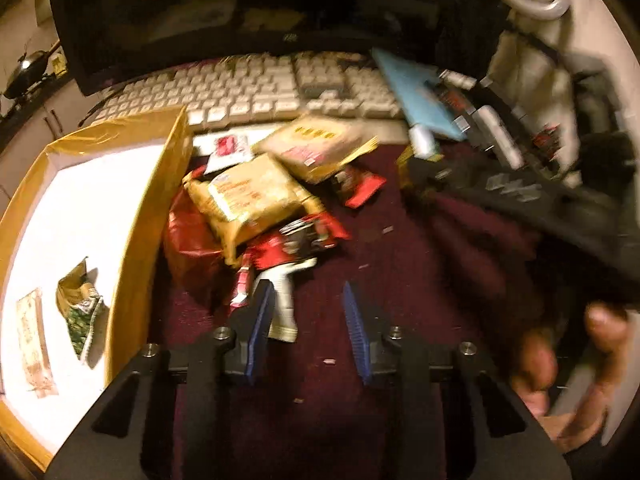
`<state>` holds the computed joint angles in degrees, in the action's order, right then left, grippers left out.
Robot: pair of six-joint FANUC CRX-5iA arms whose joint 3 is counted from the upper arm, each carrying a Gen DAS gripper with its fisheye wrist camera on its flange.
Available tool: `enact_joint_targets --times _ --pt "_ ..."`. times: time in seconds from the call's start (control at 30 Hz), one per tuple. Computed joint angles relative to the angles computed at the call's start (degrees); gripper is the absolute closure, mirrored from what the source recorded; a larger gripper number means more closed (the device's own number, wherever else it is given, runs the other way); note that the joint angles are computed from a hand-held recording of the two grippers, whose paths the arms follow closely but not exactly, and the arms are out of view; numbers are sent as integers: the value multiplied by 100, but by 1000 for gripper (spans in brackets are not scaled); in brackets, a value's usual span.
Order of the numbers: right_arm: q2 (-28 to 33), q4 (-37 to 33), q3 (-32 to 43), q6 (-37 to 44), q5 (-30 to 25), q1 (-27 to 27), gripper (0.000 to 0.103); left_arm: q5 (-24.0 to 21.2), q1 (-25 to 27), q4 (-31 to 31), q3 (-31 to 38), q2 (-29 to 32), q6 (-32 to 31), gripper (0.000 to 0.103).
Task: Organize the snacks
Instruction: 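Grasp a second green seaweed pack with the right gripper while the left grasps a white wrapped bar, then carry both packs into the white tray and lower them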
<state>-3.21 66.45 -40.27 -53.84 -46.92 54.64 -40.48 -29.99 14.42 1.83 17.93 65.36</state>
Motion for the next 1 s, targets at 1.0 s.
enact_joint_targets --times 1.0 --pt "-135 1950 -302 -466 972 -486 72 1057 581 3473 -1976 -1219 -2149 88"
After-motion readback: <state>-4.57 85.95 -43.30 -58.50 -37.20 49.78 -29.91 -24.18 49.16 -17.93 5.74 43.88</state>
